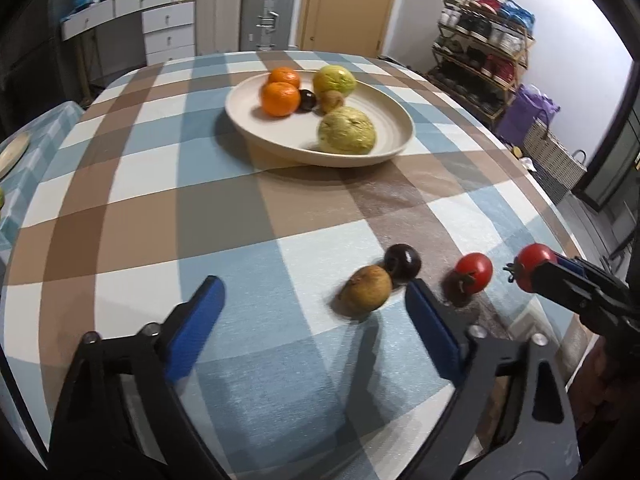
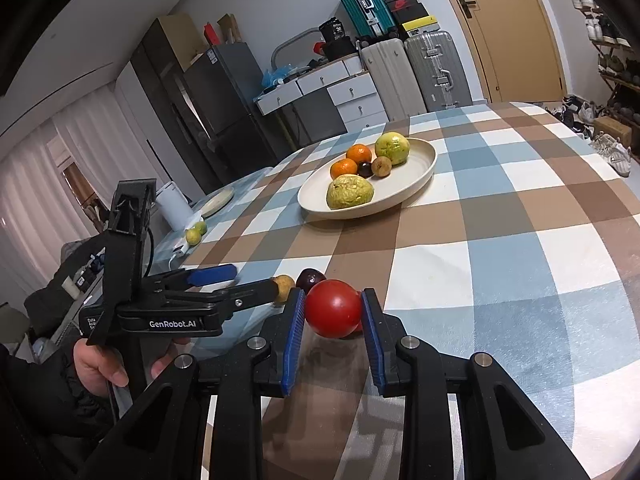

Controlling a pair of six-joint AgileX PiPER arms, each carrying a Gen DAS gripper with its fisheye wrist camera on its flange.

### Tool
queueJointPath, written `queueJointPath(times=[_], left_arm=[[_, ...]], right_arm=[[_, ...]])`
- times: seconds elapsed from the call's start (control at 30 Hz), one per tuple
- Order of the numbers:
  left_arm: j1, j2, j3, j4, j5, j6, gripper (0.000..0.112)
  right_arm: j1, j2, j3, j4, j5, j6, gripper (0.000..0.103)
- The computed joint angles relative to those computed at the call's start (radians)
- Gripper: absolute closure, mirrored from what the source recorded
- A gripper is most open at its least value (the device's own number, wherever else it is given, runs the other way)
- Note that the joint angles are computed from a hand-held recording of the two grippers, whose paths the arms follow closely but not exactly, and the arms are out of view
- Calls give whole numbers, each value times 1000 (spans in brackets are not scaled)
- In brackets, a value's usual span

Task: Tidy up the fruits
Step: 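Grasp the brown kiwi with the left gripper while the right gripper holds the tomato, then carry the kiwi and tomato onto the cream plate and open both grippers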

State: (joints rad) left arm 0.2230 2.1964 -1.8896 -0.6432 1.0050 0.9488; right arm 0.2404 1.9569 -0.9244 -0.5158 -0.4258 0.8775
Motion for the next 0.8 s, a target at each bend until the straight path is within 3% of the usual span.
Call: queueJointPath(times=[0.3,0.6,0.8], left_arm=[[-2,37,-59,-21,92,25,88],[33,89,-158,-70,158,13,88],[51,144,-284,-88,198,-25,88]], right_arm=[[-1,9,-7,-24,-3,28,74],[6,21,-43,-61,24,56,74],[-8,40,-105,-171,50,155,74]])
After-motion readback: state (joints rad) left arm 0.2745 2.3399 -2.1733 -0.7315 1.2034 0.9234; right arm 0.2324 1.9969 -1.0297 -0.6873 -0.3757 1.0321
